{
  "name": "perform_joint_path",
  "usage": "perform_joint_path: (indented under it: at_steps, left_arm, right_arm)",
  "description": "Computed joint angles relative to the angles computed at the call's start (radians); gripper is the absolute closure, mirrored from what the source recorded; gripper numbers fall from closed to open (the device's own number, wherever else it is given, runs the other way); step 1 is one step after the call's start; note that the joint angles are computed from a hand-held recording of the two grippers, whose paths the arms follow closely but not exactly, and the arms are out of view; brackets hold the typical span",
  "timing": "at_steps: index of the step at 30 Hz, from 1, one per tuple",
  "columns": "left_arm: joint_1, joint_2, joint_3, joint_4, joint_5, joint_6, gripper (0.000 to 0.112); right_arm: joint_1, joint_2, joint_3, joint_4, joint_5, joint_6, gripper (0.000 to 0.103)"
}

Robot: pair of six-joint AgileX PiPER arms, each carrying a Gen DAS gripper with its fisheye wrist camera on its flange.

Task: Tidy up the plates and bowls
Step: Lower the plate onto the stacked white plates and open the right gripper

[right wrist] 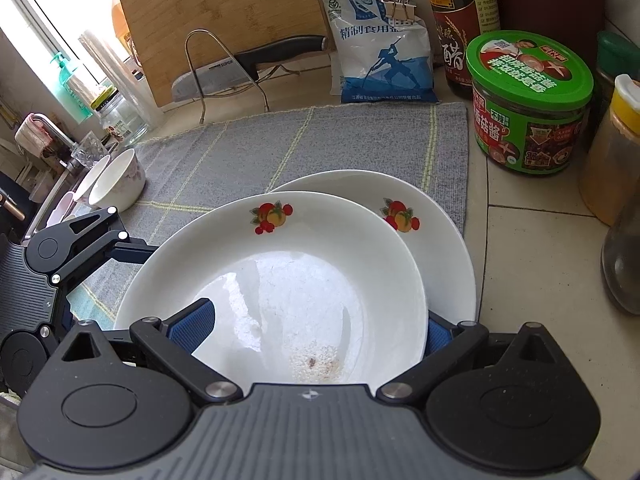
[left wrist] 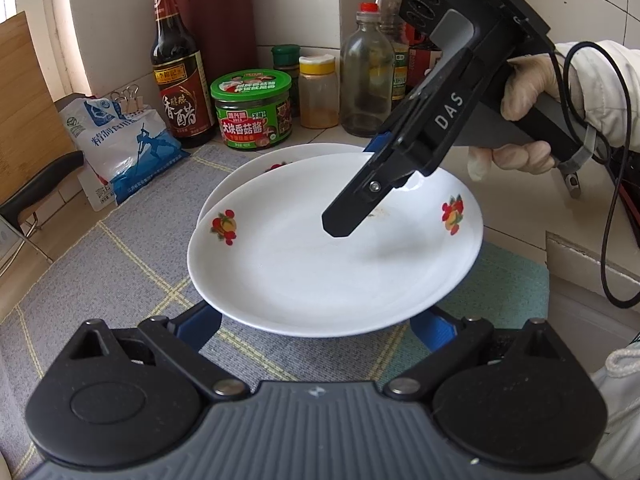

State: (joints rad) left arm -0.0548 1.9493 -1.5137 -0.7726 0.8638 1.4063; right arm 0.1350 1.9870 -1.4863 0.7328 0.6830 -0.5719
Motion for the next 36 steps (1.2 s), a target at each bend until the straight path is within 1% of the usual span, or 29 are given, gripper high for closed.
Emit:
perform_joint_path:
  at_steps: [11,19,36]
  left_arm:
    - [0.006,0.032,-0.040,0.003,0.027,0.035,0.013]
    - [0.005,0.049,-0.059,0.002,0.026,0.043,0.014]
    - [0.013,0.051,-0.055,-0.034,0.031,0.093,0.013]
  right_arm:
    - [0.007,-0.047,0.045,-0.049,-0.013,0.047,0.000]
    - [0.009,-0.089,0.091,-0.052,-0.038,0.067,0.000]
    - [0.036,-0.152,0.135,-0.150,-0.074,0.194,0.000]
